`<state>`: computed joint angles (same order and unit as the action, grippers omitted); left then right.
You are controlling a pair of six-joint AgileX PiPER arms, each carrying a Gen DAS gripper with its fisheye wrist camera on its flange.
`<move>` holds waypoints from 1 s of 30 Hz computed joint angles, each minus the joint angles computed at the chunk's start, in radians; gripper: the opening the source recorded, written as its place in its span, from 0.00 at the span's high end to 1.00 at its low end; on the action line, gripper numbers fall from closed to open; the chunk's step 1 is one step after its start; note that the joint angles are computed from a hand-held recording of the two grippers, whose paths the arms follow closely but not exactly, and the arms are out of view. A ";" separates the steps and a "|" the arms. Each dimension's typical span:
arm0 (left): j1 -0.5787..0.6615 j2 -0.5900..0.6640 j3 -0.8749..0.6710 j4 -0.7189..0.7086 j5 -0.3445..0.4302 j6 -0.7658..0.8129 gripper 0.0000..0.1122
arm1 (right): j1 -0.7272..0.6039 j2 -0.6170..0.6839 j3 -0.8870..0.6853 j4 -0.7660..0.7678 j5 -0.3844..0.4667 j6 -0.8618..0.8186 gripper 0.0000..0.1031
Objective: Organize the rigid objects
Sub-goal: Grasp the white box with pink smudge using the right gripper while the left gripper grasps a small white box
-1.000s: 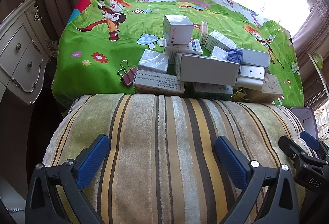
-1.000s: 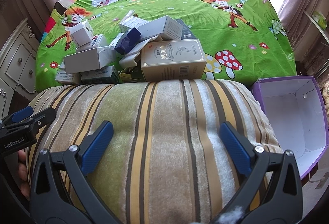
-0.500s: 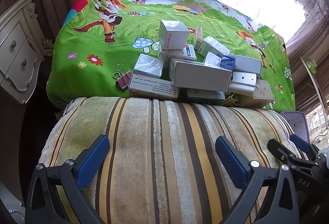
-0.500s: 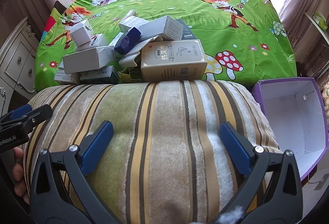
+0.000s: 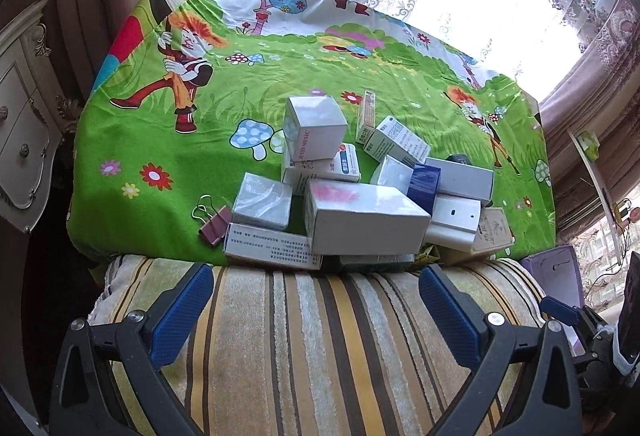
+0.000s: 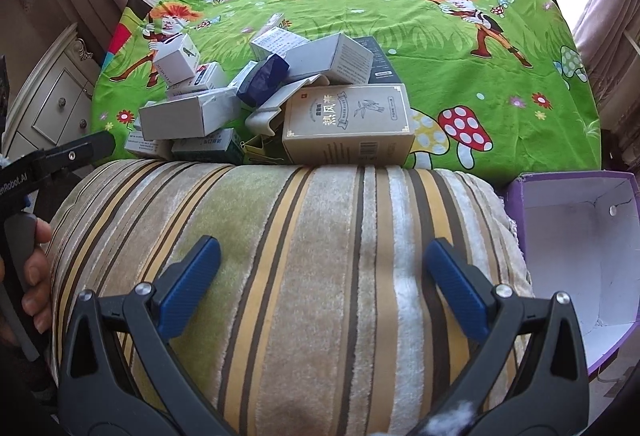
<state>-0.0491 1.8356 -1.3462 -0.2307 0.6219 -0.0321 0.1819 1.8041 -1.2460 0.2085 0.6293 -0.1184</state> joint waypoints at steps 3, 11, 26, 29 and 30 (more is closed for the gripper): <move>0.012 0.056 -0.111 0.034 0.045 -0.028 0.08 | -0.030 0.009 -0.031 0.070 0.020 -0.061 0.00; 0.026 0.305 -0.537 0.103 0.263 -0.136 0.08 | -0.040 0.090 -0.222 -0.020 0.040 -0.015 0.00; -0.005 0.658 -1.081 0.203 0.537 -0.235 0.28 | -0.092 0.408 -0.717 0.105 0.290 -0.031 0.00; 0.001 0.671 -1.090 0.186 0.543 -0.215 0.56 | -0.066 0.390 -0.697 0.093 0.275 -0.017 0.00; 0.003 0.668 -1.079 0.179 0.537 -0.212 0.62 | -0.049 0.375 -0.678 0.080 0.260 -0.020 0.00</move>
<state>-0.0463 2.5033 -2.4253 -0.0517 1.1589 -0.2438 0.1333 2.1796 -1.9236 0.2881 0.8889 -0.1382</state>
